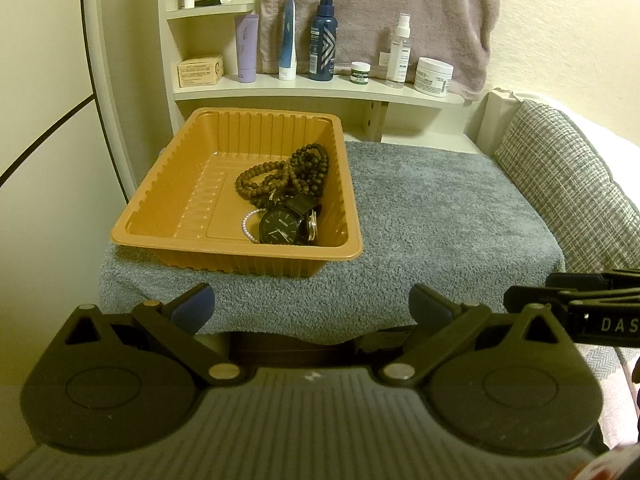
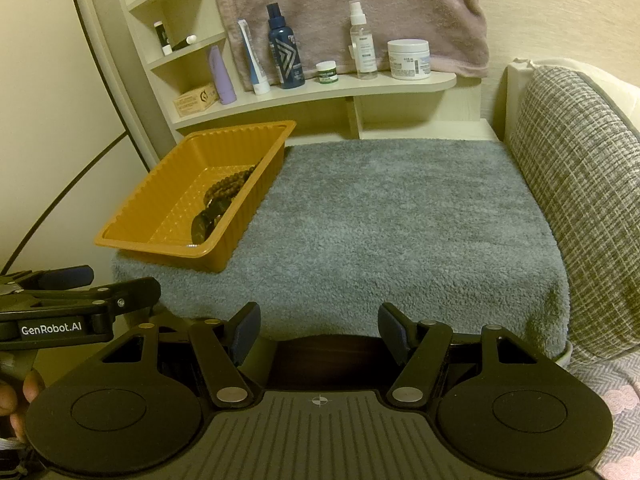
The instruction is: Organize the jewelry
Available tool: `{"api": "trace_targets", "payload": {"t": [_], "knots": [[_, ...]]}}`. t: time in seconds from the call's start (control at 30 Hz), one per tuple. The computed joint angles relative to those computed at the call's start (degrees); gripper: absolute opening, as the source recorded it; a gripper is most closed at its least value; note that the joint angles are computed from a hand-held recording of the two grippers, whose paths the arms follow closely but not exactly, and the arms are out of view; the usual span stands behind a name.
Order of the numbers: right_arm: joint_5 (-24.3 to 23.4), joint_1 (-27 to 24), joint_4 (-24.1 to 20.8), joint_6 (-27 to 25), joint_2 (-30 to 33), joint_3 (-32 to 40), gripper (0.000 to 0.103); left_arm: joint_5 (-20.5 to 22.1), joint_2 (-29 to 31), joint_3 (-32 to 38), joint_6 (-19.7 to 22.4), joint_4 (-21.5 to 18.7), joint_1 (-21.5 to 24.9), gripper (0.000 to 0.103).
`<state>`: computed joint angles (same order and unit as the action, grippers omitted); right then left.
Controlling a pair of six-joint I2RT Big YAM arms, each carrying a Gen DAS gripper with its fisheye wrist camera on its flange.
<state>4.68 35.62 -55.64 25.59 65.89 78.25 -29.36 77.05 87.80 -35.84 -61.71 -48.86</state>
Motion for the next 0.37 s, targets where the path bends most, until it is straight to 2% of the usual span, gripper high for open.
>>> {"api": "trace_targets", "payload": {"t": [0.37], "knots": [[0.06,0.07,-0.04,0.10,0.08,0.11,0.065,-0.38,-0.23,-0.36,0.47,1.28,-0.25,0.102]]}}
